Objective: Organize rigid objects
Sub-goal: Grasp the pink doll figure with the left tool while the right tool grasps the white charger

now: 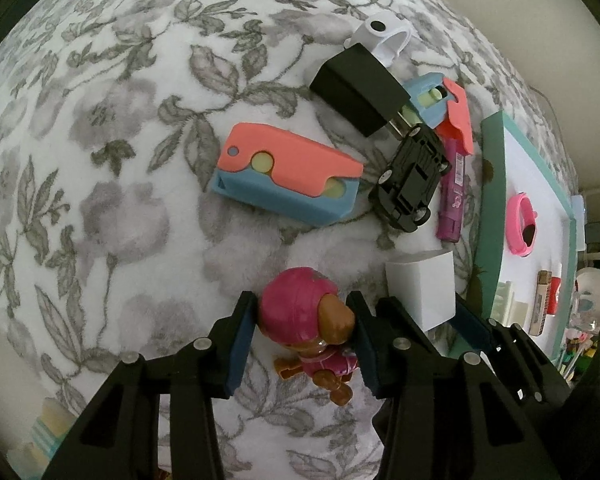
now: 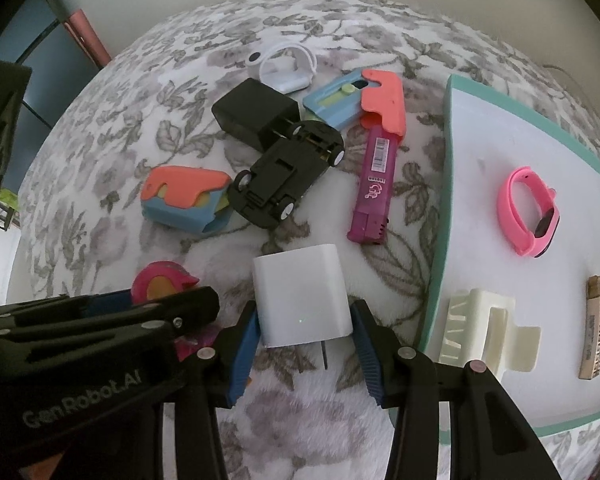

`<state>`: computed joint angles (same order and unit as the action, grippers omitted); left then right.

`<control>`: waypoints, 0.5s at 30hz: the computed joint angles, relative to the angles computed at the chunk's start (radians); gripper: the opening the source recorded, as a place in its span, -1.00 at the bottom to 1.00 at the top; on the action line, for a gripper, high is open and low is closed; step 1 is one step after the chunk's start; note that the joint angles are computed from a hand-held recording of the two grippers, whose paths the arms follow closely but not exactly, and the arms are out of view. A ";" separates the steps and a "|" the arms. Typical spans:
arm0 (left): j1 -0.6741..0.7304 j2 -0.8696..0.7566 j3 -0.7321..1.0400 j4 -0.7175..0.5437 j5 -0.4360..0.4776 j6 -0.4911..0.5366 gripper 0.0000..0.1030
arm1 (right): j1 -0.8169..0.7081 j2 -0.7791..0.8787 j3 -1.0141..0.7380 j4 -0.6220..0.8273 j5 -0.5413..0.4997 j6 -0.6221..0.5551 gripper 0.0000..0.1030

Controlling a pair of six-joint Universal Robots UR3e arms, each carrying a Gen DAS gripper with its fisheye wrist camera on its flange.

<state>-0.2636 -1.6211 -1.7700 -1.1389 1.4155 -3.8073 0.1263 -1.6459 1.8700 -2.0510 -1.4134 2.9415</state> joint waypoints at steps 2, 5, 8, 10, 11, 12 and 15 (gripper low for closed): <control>0.008 0.018 -0.011 -0.007 -0.002 0.005 -0.07 | 0.011 0.007 -0.002 -0.010 -0.013 0.005 -0.03; 0.007 0.014 -0.007 -0.009 0.001 0.007 -0.07 | 0.024 0.015 -0.006 -0.018 -0.025 0.010 0.00; 0.008 0.016 -0.009 -0.005 -0.002 0.000 -0.07 | 0.029 0.019 -0.012 -0.018 -0.033 0.018 -0.07; 0.010 0.019 -0.012 0.002 -0.002 -0.004 -0.07 | 0.031 0.015 -0.008 -0.023 -0.033 0.022 -0.07; 0.012 0.023 -0.015 0.005 -0.003 -0.008 -0.08 | 0.031 0.014 -0.007 -0.022 -0.032 0.024 -0.08; 0.014 0.030 -0.018 0.008 -0.003 -0.008 -0.08 | 0.029 0.012 -0.008 -0.018 -0.030 0.023 -0.08; 0.017 0.044 -0.013 0.010 0.005 -0.004 -0.08 | 0.014 -0.001 -0.005 -0.007 -0.023 0.012 -0.08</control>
<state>-0.2469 -1.5774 -1.7828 -1.1294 1.4203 -3.8114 0.1404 -1.6470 1.8649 -2.0579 -1.4361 2.9533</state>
